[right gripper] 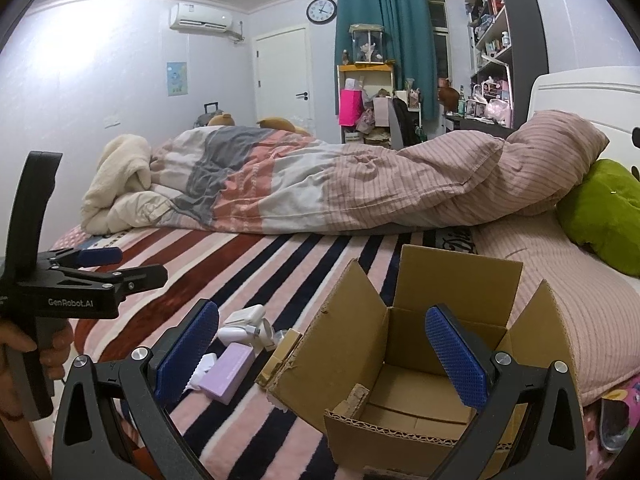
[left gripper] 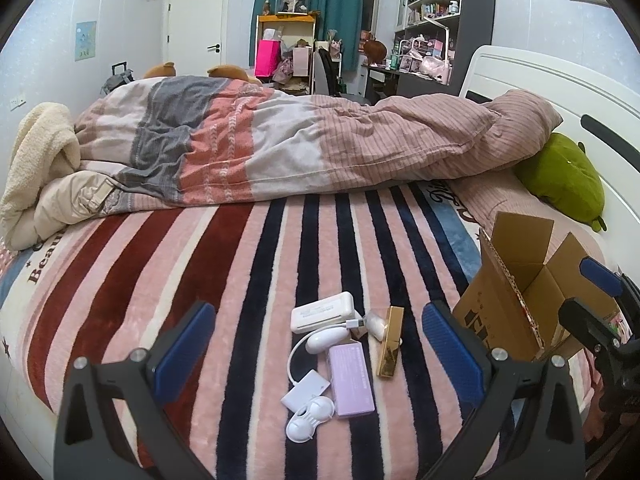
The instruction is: Organize rigid objects
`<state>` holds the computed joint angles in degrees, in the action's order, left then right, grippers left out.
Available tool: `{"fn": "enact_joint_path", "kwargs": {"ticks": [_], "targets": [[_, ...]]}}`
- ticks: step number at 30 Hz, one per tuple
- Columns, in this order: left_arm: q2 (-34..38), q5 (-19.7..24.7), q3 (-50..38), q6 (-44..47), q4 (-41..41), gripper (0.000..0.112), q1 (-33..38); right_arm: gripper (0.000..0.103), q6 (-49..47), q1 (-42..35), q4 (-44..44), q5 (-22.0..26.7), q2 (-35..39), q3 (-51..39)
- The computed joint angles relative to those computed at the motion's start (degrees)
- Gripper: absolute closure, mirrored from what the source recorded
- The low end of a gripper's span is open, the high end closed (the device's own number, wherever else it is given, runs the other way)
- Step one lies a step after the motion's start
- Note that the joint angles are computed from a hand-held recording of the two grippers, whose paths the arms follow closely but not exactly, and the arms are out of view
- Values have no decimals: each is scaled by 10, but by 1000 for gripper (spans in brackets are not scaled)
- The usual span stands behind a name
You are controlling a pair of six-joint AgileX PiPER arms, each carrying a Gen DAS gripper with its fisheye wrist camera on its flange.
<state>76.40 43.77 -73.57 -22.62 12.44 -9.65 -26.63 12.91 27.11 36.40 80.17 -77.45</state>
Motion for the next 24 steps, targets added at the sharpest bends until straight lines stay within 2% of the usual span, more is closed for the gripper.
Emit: {"fn": "enact_joint_path", "kwargs": {"ticks": [24], "targets": [[3,2,1,12,-11,10,17,0,7,9,-6,2,-5,2]]}}
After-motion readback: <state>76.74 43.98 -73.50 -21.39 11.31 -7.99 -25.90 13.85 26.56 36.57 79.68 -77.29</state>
